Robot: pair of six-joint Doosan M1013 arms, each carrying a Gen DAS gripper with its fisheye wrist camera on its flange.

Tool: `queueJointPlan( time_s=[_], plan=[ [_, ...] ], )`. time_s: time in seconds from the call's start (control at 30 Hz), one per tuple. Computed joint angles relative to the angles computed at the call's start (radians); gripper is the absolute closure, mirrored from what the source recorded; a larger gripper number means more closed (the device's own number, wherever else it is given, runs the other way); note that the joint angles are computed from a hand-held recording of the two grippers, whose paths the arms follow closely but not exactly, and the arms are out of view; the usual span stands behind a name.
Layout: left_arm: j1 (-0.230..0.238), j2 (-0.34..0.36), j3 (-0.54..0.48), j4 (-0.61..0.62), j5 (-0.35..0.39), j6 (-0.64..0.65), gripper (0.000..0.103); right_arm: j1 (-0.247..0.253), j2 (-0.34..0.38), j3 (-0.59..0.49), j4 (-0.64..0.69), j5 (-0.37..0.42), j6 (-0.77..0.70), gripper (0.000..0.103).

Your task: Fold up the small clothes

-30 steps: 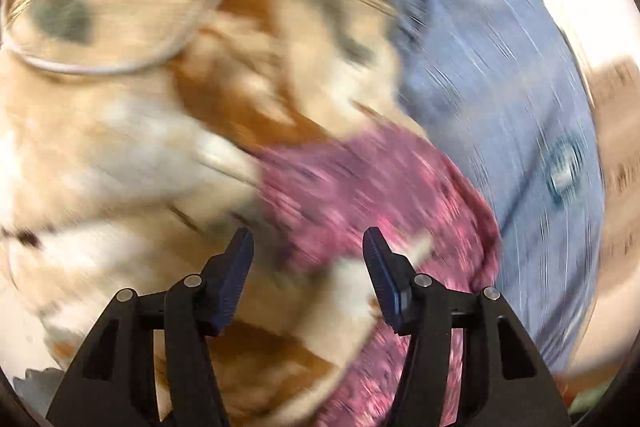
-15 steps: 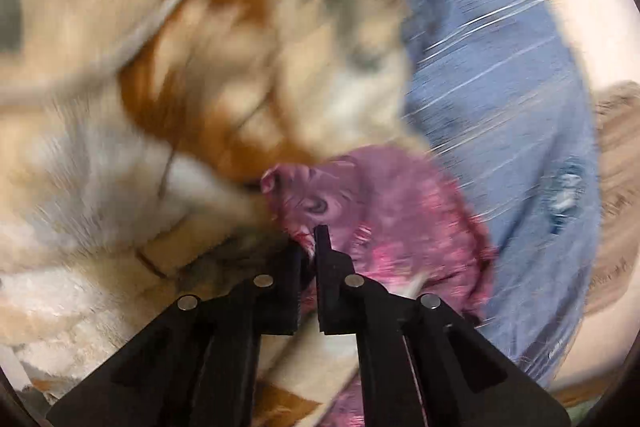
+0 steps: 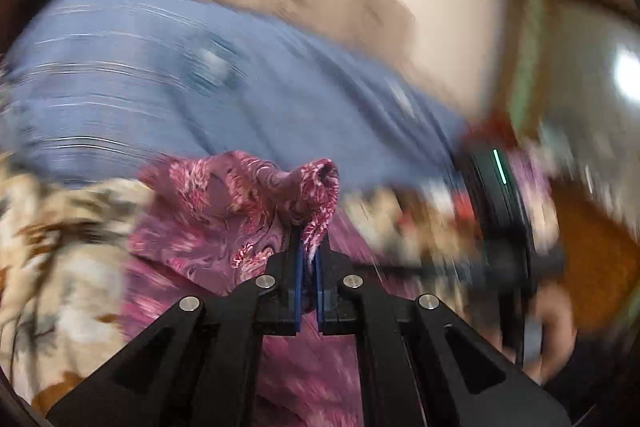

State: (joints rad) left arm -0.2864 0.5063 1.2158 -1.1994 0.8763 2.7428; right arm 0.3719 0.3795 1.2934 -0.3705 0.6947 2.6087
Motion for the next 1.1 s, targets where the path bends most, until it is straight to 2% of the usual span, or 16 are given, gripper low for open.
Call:
queueJointPlan(
  time_s=[0.07,0.13,0.3,0.37,0.47,0.53,0.57,0.6,0.63,0.77,0.87,0.93,0.97,1.03,1.07,1.1],
  plan=[
    [-0.044,-0.001,-0.004,0.192,0.032,0.012,0.1,-0.021,-0.016,0.027,-0.002,-0.013,0.03,0.028],
    [-0.079,-0.005,0.011,0.305,0.029,0.032,0.1,-0.052,-0.02,0.039,0.053,-0.044,-0.002,0.027],
    [-0.127,-0.003,0.024,0.483,0.04,0.054,0.1,-0.136,0.045,-0.028,0.423,-0.065,-0.384,0.027],
    [-0.131,0.007,0.011,0.513,0.057,0.035,0.1,-0.163,0.094,-0.082,0.546,-0.017,-0.507,0.027],
    [-0.132,0.004,0.021,0.52,0.083,0.026,0.1,-0.184,0.191,-0.209,0.59,0.112,-0.576,0.027],
    [-0.133,0.013,0.009,0.522,0.098,0.019,0.1,-0.196,0.242,-0.277,0.653,0.166,-0.637,0.035],
    [-0.132,0.015,0.004,0.525,0.108,0.016,0.1,-0.2,0.269,-0.318,0.692,0.2,-0.685,0.05],
    [-0.131,0.016,0.0,0.523,0.116,0.015,0.1,-0.199,0.283,-0.344,0.689,0.22,-0.697,0.084],
    [-0.13,0.018,-0.003,0.52,0.125,0.016,0.1,-0.194,0.292,-0.368,0.659,0.235,-0.68,0.103],
    [-0.104,0.035,-0.03,0.438,0.231,0.044,0.1,-0.194,0.228,-0.281,0.644,0.109,-0.645,0.101],
    [-0.107,0.064,-0.077,0.471,0.32,-0.008,0.099,-0.201,0.228,-0.244,0.585,0.143,-0.563,0.101],
    [-0.121,0.059,-0.062,0.533,0.299,-0.006,0.096,-0.209,0.253,-0.244,0.569,0.203,-0.515,0.1],
    [-0.133,0.053,-0.05,0.576,0.28,-0.005,0.094,-0.216,0.246,-0.218,0.619,0.169,-0.532,0.098],
    [-0.136,0.049,-0.046,0.594,0.283,0.006,0.094,-0.21,0.219,-0.183,0.605,0.096,-0.528,0.093],
    [-0.127,0.052,-0.055,0.569,0.307,0.015,0.091,-0.206,0.206,-0.173,0.582,0.074,-0.518,0.086],
    [-0.115,0.058,-0.071,0.535,0.336,0.015,0.084,-0.2,0.185,-0.151,0.551,0.039,-0.495,0.07]
  ],
)
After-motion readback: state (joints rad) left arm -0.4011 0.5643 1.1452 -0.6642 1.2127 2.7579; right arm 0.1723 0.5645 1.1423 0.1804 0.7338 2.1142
